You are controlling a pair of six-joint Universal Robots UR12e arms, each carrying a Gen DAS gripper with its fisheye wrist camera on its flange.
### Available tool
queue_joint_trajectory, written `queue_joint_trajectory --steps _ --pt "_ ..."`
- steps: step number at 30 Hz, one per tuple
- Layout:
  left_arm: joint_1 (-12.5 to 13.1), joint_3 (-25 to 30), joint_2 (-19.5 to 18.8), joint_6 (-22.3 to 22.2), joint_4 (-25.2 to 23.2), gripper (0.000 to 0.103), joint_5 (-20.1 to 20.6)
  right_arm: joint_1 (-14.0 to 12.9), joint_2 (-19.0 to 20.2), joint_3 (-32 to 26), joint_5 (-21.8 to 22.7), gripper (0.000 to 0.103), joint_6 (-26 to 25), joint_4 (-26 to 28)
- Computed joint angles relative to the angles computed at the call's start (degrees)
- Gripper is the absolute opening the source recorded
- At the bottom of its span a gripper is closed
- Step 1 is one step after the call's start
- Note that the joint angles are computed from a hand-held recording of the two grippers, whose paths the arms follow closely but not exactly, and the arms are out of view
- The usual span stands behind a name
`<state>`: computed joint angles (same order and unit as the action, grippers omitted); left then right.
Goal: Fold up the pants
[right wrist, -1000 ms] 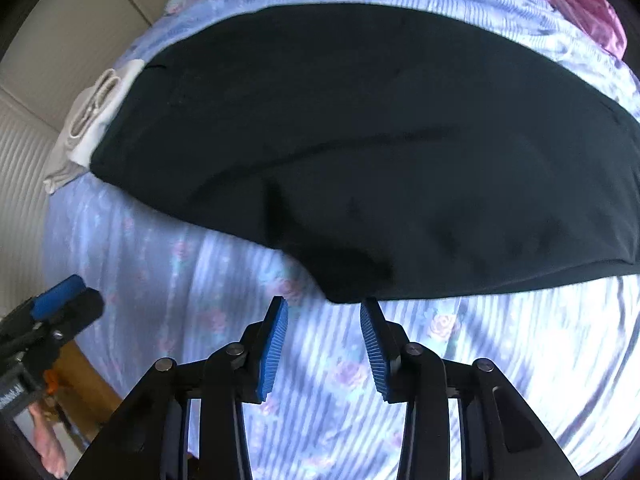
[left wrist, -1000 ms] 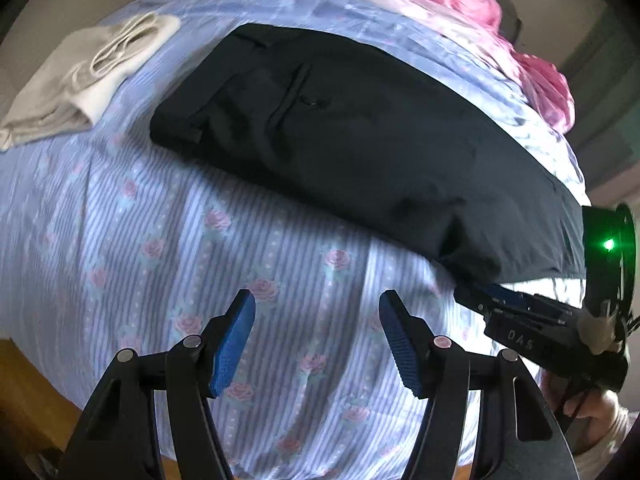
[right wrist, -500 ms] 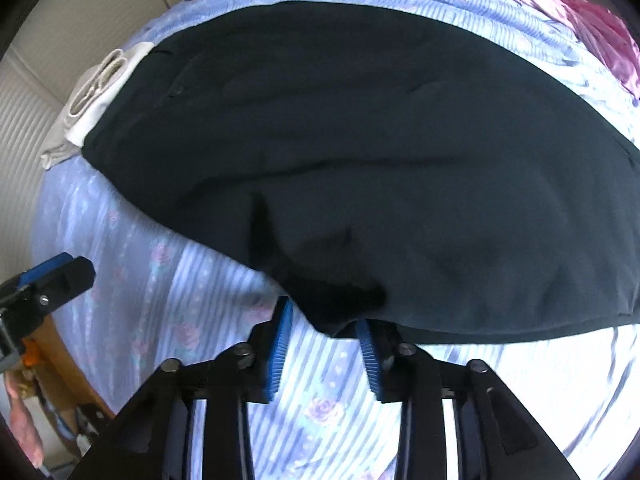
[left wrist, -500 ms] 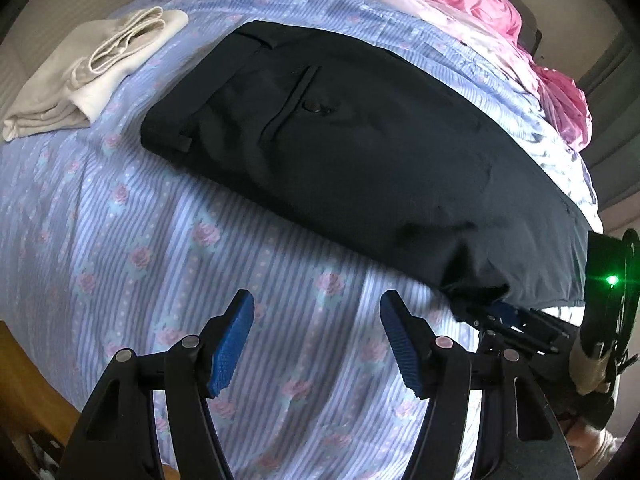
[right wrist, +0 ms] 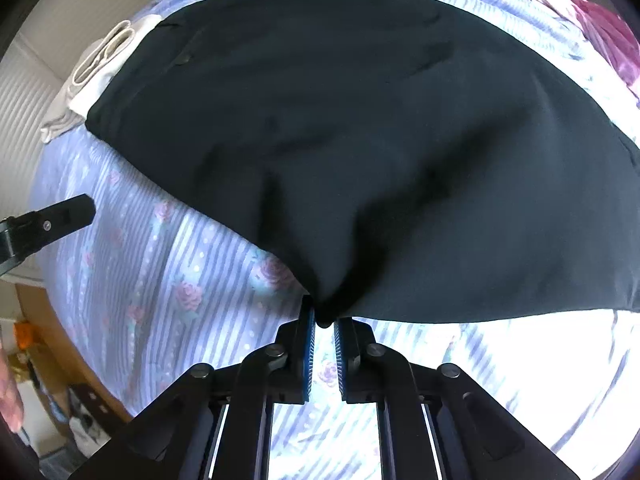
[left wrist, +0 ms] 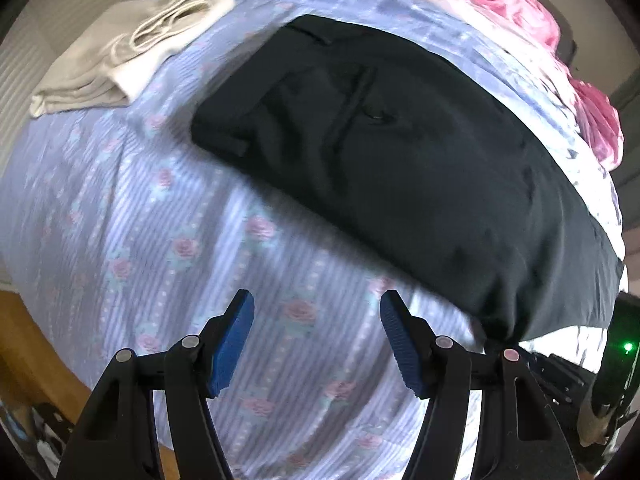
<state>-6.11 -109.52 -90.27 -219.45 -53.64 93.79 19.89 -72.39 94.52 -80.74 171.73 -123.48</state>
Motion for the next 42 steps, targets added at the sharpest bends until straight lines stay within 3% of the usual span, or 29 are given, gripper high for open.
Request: queue_joint_trajectory --steps 3,6,9,15,22,27,30,35,42 --pt "0.30 0.12 0.34 0.74 -0.44 0.064 0.28 -0.33 0.19 -0.58 0.04 0.011 1.80 2.19" --pt "0.00 0.98 0.41 4.18 -1.62 0.064 0.16 -0.40 -0.17 -1.03 -1.07 0.013 5.96 5.95" --pt "-0.78 2.07 0.51 8.75 -2.26 0.064 -0.09 -1.16 -1.70 0.08 -1.45 0.024 7.80 6.68" --pt "-3.67 5.26 0.60 19.50 -1.59 0.064 -1.10 -3.75 -8.36 3.98 -0.65 0.041 12.68 3.23" --pt "-7.79 10.58 -0.96 26.61 0.20 0.067 -2.66 -6.81 -14.62 4.92 -3.11 0.062 17.09 -3.04" --pt "-11.53 14.96 -3.63 27.85 1.10 0.068 -2.06 -10.10 -18.00 6.16 -4.63 0.062 16.46 -6.28" --pt "-13.70 17.84 -5.75 27.16 0.95 0.068 -1.87 -13.43 -19.90 7.16 -4.57 0.062 14.53 -7.18" --pt "-17.44 23.71 -10.49 24.12 0.75 0.068 -1.27 -19.49 -21.27 7.94 -1.21 0.062 11.54 -7.41" --pt "-21.80 32.63 -17.84 19.73 -0.19 0.070 0.54 -27.65 -20.68 7.24 3.84 0.062 3.28 -6.80"
